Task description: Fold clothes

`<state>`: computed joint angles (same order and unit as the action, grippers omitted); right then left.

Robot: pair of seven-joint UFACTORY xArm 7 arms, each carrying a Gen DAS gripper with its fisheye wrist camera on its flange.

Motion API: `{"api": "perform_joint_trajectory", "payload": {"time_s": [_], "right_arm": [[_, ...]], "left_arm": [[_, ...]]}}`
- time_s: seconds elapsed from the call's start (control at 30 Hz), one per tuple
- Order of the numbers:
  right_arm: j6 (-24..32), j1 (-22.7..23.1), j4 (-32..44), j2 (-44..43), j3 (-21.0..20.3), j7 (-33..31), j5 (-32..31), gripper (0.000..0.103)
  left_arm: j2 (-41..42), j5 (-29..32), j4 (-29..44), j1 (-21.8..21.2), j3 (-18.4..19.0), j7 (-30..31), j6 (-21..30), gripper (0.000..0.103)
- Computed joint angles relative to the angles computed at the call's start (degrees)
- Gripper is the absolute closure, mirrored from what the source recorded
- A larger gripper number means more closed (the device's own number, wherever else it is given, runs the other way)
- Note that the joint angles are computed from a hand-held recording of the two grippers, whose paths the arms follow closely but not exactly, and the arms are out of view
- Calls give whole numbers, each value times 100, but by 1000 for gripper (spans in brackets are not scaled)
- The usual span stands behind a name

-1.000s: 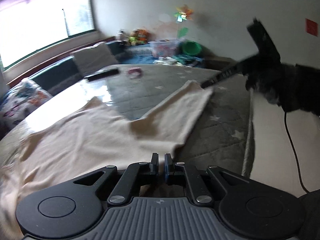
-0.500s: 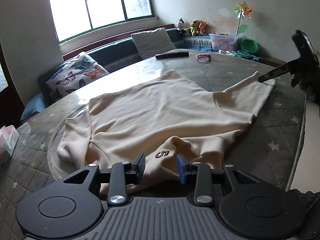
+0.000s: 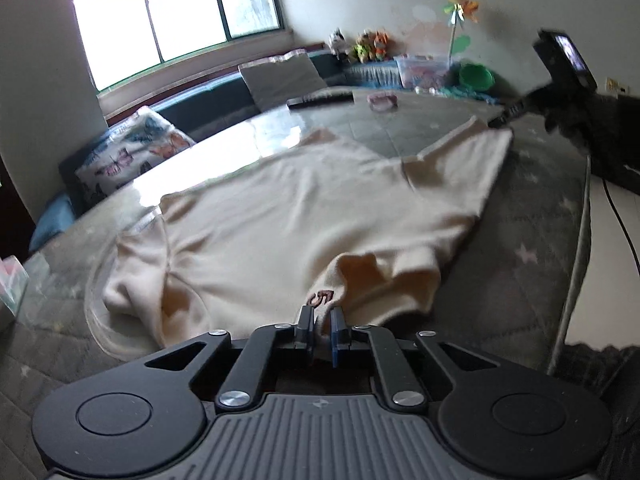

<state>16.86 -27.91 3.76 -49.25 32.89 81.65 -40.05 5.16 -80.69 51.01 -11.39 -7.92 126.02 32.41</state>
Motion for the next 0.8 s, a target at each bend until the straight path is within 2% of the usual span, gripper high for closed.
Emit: {"api": "perform_joint_trajectory", "payload": {"time_s": [0.1, 0.2, 0.3, 0.37, 0.43, 0.5, 0.57, 0.63, 0.8], "right_arm": [[172, 85, 90, -13, 34, -59, -23, 99], [399, 564, 165, -249, -170, -279, 2, 95], [352, 1104, 278, -409, -486, -683, 72, 93], [112, 1282, 373, -339, -559, -927, 132, 88], [-403, 1442, 626, 38, -643, -1328, 185, 78], [-933, 1428, 849, 470, -572, -1601, 213, 72], [-1396, 1372, 1111, 982, -394, -1841, 236, 72], [-1709, 1342, 1360, 1457, -245, -2088, 282, 72], [-2049, 1208, 2061, 2629, 197, -2765, 353, 72]], "left_arm": [[-1, -51, 13, 0, -5, 37, -18, 91], [-93, -84, 44, 56, 41, 63, 216, 89], [-154, -248, 57, 64, 63, 241, 343, 80], [-104, -259, 102, 40, 60, 240, 378, 80], [4, -201, 158, 7, 38, 171, 340, 80], [122, -151, 210, -26, 0, 78, 228, 80], [198, -85, 236, -29, -28, -39, 170, 83], [213, -54, 233, -5, -43, -97, 197, 90], [140, -81, 150, 48, -37, -44, 252, 98]]}}
